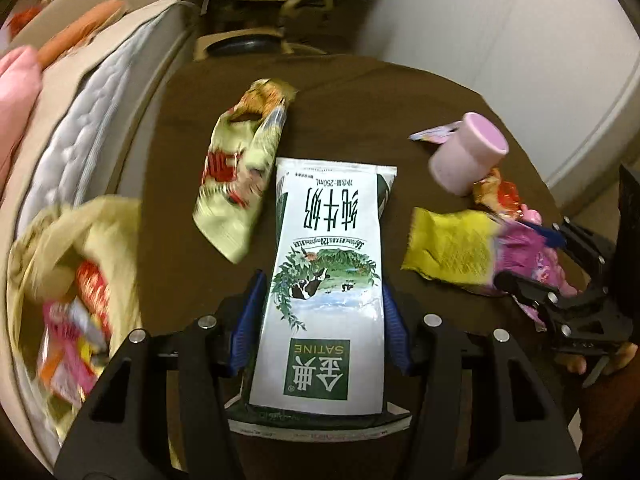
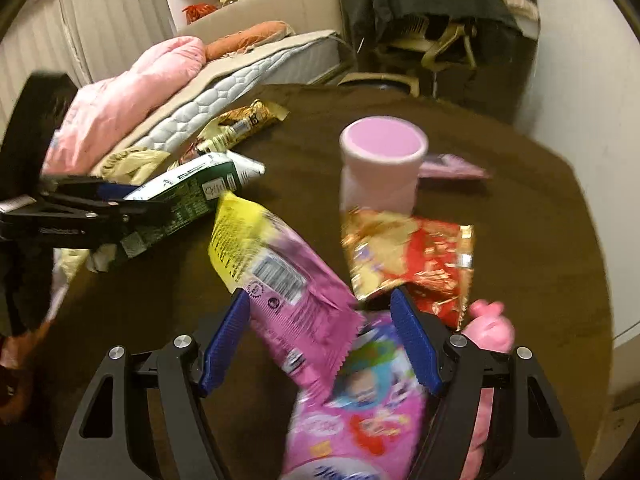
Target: Collect trash
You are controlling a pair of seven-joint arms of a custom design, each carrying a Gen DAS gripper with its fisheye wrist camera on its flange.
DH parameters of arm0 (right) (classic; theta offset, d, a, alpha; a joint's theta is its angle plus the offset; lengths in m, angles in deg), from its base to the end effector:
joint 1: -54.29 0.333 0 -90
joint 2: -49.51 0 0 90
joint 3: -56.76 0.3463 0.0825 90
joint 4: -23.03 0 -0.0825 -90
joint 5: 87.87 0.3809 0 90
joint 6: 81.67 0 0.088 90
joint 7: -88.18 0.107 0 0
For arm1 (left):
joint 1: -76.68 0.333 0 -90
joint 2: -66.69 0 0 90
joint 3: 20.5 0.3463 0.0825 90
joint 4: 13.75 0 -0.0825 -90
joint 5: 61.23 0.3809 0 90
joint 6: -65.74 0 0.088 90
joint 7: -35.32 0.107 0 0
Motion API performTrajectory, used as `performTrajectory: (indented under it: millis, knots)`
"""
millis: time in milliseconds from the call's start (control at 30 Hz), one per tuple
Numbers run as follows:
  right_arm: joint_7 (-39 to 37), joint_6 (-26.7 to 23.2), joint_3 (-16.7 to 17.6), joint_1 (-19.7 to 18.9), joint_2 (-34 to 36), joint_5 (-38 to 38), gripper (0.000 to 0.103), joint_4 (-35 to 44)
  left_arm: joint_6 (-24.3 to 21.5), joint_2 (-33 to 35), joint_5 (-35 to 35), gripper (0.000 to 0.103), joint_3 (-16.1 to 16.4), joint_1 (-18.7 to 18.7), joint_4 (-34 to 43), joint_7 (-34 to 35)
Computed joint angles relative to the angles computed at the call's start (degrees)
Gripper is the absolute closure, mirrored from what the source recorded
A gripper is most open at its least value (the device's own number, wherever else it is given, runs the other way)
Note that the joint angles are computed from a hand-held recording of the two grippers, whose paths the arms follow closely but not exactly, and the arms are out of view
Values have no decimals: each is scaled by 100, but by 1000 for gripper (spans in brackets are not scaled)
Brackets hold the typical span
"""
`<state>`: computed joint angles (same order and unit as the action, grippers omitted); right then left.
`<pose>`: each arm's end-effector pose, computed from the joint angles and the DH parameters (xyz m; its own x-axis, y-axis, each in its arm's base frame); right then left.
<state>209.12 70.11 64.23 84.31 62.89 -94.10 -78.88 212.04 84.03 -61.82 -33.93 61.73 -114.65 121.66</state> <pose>0.5380 0.4059 0.5301 0.2461 -0.9373 -0.2469 -0.8352 -0.0758 -0.5447 0.6095 -0.3093 0.4834 -0.4088 -0.9062 0.1085 -0.8245 0.3157 -0.4695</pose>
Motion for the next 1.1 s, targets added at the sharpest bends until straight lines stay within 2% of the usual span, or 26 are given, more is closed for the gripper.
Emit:
performTrajectory:
  millis: [133,300,433,500,733,867,900,967,1000,1100]
  knots:
    - [-192,-54,153,58,-208,156,35,-224,-23,-164,-270,52,-71,133,-195,179]
    - [186,34,73,207,-480,-365,35,-369,1,-223,-712,51,-166,265,-301,590]
    - [-75,-144,93,184,-346,-658,35,43,73,-272,-1187,50,-245,364,-388,916]
    - [-531,-293,155,138,-69,-517,35,438,156,-354,-1414,44,-260,412,-480,1057]
    - [-1775,-977,367,25,801,670,37,1498,384,-722,-1927,42,-190,536,-816,1450]
    - [-1886,-991,335,109,768,971,53,1324,424,-849,-2155,38,-150,566,-940,1708]
    - [-1826,-932,310,138,705,996,66,1215,407,-845,-2185,38,-140,559,-937,1723]
    - [-1811,-882,333,97,558,1199,85,992,368,-812,-2268,37,-142,550,-904,1776]
    - [-1707,-815,293,133,459,1165,92,861,344,-779,-2300,32,-149,543,-868,1813]
    - [-1264,-386,201,207,37,1041,97,296,242,-600,-2114,26,-165,447,-666,1896]
